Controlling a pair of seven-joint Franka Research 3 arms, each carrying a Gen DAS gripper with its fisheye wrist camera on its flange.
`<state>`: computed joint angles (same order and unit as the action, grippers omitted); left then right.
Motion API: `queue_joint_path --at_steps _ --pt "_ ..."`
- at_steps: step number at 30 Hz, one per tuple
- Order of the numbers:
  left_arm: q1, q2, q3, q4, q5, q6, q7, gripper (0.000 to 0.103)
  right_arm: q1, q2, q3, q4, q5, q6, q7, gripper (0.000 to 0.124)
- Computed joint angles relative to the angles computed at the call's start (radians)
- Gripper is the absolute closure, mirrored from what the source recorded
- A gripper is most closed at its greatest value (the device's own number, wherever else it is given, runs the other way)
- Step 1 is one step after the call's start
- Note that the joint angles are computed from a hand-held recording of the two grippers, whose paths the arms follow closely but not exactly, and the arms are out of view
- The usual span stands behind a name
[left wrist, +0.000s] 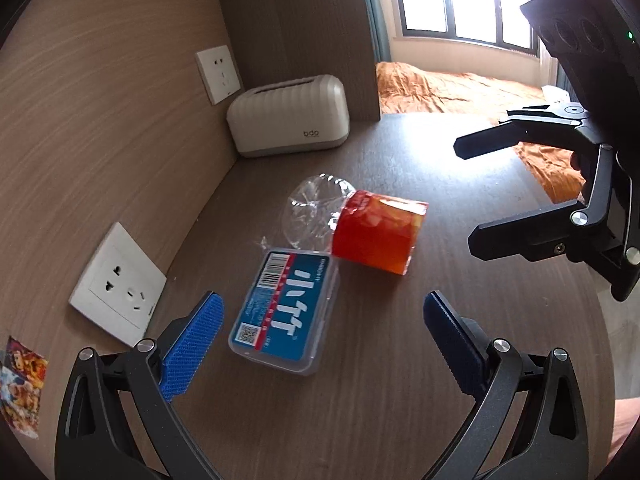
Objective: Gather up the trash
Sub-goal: 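Move both grippers back to the desk toward the toothbrush box and bottle, then grasp the blue toothbrush box with left gripper while right grasps orange-labelled bottle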
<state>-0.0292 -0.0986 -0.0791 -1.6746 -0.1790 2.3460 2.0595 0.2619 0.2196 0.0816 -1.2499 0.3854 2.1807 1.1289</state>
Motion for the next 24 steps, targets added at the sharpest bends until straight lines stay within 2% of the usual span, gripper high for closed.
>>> queue_joint_path --at_steps 4,10,12,14,15,16,17,24 --pt "0.019 0.063 0.017 0.061 -0.085 -0.057 0.067 0.005 0.023 0.09 -0.01 0.092 -0.066 -0.02 0.064 0.025" --pt "0.059 0.151 -0.009 0.151 -0.127 -0.14 0.121 0.007 0.027 0.22 -0.009 0.259 -0.1 -0.111 0.128 0.025" --pt "0.068 0.178 -0.018 0.19 -0.128 -0.182 0.13 0.022 0.025 0.254 -0.008 0.308 -0.102 -0.141 0.141 0.025" --pt "0.078 0.205 -0.026 0.228 -0.122 -0.218 0.125 0.027 0.025 0.29 -0.006 0.363 -0.106 -0.177 0.155 0.025" --pt "0.084 0.216 -0.029 0.243 -0.134 -0.229 0.124 0.037 0.023 0.289 -0.004 0.359 -0.101 -0.171 0.153 0.029" --pt "0.091 0.226 -0.032 0.257 -0.146 -0.237 0.12 0.042 0.016 0.289 0.003 0.358 -0.087 -0.173 0.144 0.042" --pt "0.094 0.23 -0.035 0.261 -0.142 -0.235 0.112 0.044 0.015 0.287 0.005 0.354 -0.082 -0.171 0.142 0.051" --pt "0.09 0.164 -0.04 0.176 -0.101 -0.18 0.055 0.045 -0.001 0.225 0.011 0.272 -0.042 -0.148 0.119 0.053"
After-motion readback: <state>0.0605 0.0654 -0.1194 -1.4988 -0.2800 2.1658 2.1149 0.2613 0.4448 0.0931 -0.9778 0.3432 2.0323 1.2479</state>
